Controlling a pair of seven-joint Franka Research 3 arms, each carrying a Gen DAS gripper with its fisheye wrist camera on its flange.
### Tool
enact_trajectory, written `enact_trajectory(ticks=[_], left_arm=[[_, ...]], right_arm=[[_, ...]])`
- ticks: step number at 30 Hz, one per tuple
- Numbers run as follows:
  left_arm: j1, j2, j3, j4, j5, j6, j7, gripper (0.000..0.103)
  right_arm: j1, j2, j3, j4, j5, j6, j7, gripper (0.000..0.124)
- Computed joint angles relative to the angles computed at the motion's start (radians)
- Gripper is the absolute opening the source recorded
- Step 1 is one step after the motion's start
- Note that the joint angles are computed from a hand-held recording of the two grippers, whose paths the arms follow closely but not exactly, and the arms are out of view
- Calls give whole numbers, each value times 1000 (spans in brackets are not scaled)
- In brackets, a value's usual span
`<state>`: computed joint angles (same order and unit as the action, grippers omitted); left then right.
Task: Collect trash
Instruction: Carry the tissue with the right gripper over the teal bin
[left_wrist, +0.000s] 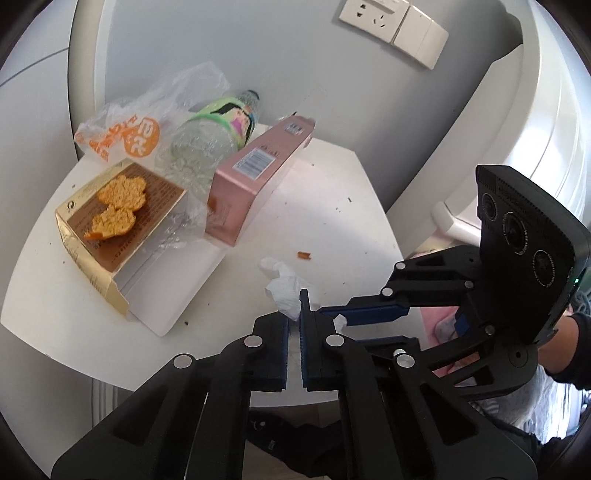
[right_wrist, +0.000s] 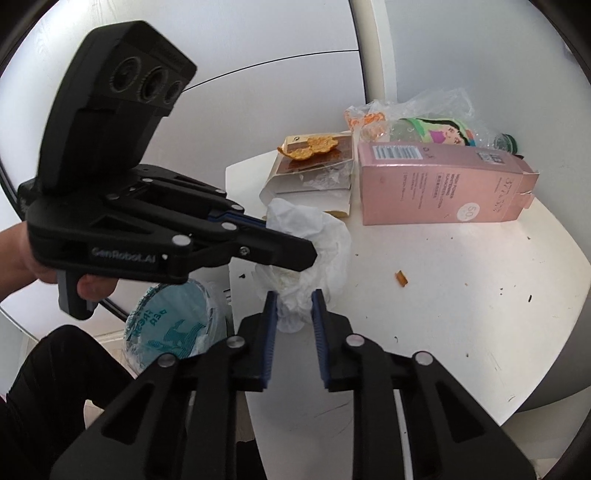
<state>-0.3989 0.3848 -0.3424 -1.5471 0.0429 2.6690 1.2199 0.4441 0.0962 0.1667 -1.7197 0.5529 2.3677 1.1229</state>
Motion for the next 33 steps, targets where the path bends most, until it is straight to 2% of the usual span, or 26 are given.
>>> enact_trajectory(ticks=[7,18,26,33], left_arm=[[-11,-56,10,-42,24,16,-38,4],[-36,-213,30,-181,116,39,-150,4],[-37,-358,33,-313,208,48,-283,4],[-10,-540,22,-489,264,48,-412,4]], right_arm=[[5,-53,0,-29,14,20,23,18],[35,-131,8,-48,-14,22,38,18],[68,-151,22,-25,-23,7,24,18],[112,-114,50,36,-33,-9,15,18]])
